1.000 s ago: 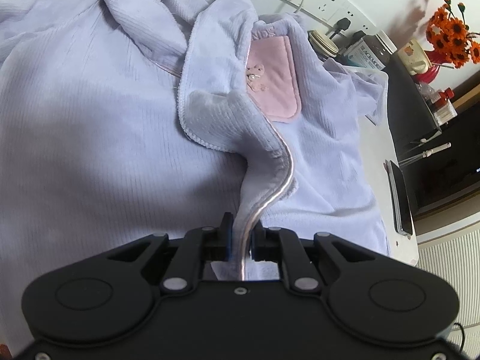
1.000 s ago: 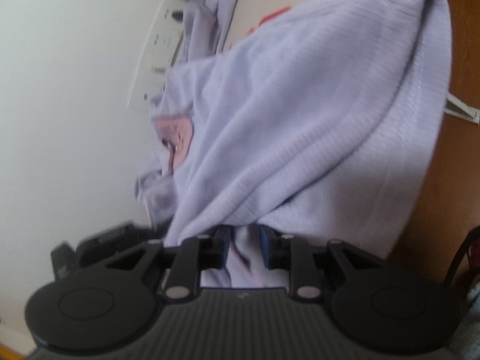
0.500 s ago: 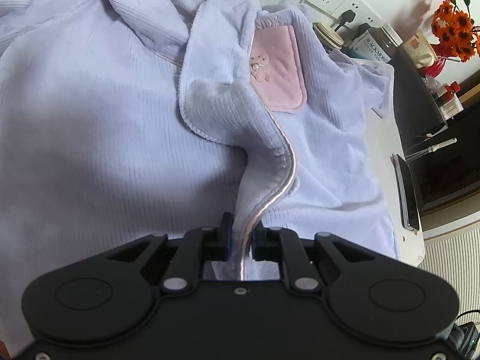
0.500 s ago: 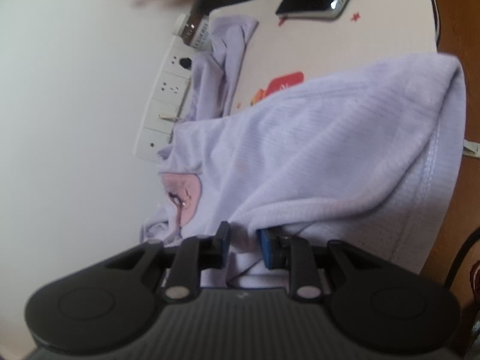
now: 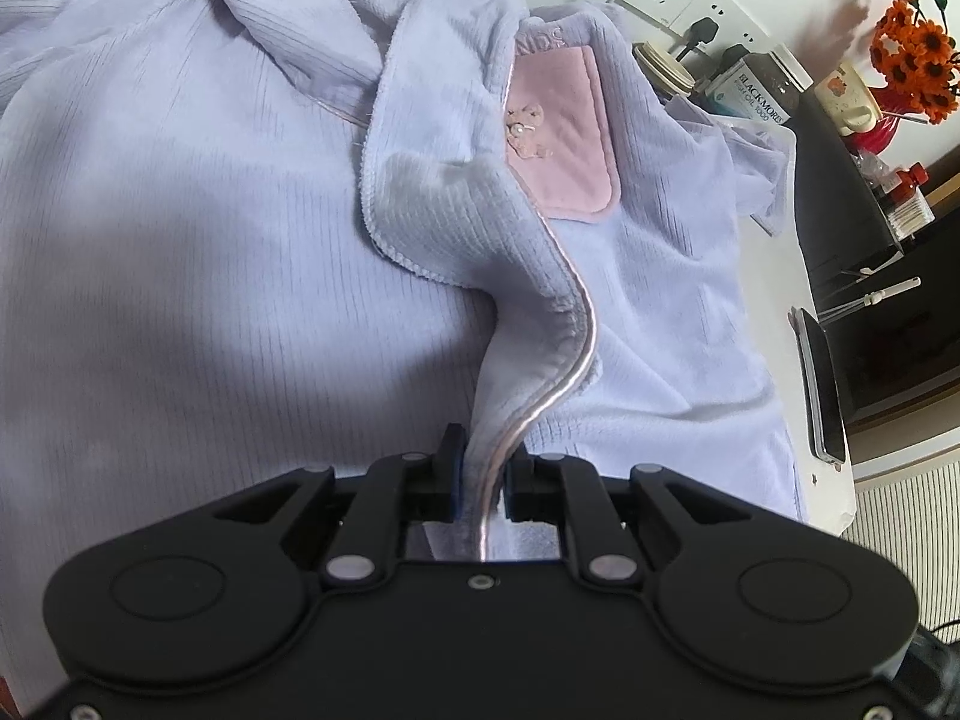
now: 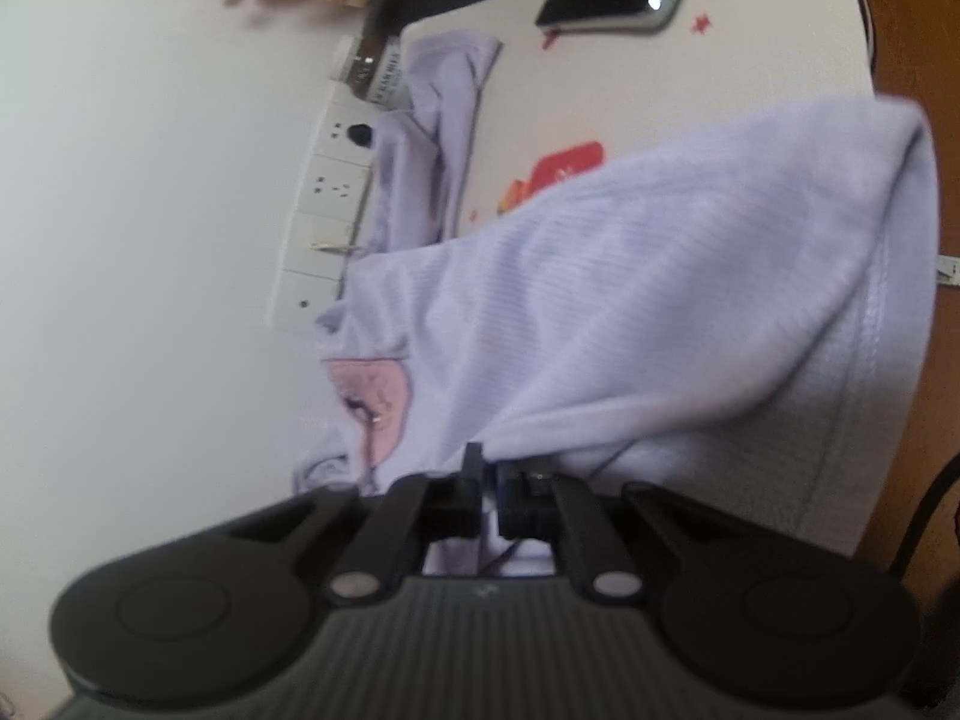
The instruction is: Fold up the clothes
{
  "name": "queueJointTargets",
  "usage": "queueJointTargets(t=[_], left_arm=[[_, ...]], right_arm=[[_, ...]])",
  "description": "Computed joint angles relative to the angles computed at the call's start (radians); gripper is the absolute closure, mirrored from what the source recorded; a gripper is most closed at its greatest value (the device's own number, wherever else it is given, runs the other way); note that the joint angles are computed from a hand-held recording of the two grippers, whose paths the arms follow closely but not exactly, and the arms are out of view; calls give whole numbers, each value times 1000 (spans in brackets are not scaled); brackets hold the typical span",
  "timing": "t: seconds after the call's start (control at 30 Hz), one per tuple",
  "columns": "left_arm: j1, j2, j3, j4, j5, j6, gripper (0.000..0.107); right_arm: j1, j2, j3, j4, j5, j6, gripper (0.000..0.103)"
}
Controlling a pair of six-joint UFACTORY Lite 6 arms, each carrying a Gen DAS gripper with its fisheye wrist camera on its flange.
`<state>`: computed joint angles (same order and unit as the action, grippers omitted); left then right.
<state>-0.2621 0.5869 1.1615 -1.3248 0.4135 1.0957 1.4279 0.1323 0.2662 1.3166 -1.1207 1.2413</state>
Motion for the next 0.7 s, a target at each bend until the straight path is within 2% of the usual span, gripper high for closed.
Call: queueJointTargets(t=[0.1, 0.2, 0.3, 0.37, 0.47, 0.57, 0.7], left_arm=[[4, -11, -19, -21, 7, 30, 95], [16, -21, -24, 47, 57, -45, 95], [18, -38, -43, 69, 76, -42, 95], [21, -40, -50, 66, 83, -33, 95], [15, -33, -53, 55, 73, -28, 95], [3, -39, -58, 58, 55, -42, 95], [2, -65, -66, 72, 81, -55, 96]], right_arm=[[167, -177, -45, 170, -39, -190, 99], [362, -269, -43, 343, -110, -326, 99], [547, -303, -53, 471, -152, -312, 99], [647, -257, -51, 539, -163, -236, 99], [665, -130, -12, 593, -80, -118, 99], [582, 8, 50, 554, -8, -56, 95], [507, 140, 93, 458, -16, 77, 88]])
